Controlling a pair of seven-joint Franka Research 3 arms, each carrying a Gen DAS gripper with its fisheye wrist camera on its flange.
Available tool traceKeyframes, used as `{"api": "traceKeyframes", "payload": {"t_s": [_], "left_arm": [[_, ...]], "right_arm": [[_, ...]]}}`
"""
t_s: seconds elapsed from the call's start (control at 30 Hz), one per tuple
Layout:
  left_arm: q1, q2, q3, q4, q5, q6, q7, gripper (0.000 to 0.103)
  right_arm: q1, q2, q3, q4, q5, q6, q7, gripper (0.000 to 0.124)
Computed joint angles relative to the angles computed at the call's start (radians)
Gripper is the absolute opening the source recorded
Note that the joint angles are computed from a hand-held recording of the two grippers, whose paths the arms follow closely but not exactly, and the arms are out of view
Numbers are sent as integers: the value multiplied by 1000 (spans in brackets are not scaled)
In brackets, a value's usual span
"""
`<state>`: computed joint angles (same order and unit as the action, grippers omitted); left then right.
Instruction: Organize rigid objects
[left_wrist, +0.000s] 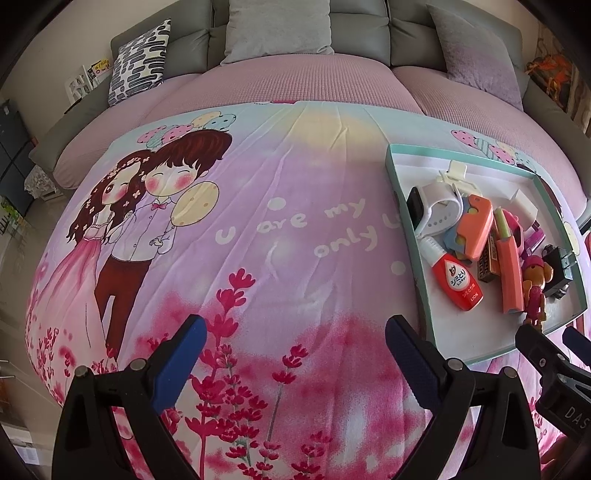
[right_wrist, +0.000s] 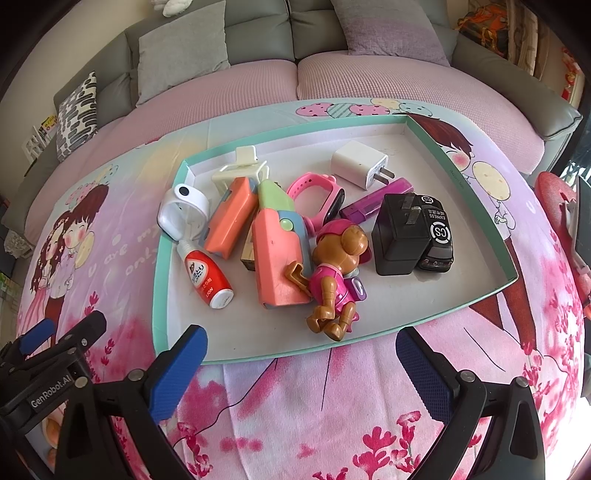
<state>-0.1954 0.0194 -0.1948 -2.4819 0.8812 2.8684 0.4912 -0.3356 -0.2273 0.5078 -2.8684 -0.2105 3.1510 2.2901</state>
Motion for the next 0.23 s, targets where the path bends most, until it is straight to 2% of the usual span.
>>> {"api": "traceKeyframes", "payload": {"t_s": [0.23], "left_arm": [[3, -5, 2, -6, 19, 23, -9, 97]], "right_arm": [[0, 0, 0, 0, -2, 1, 0, 103]]}}
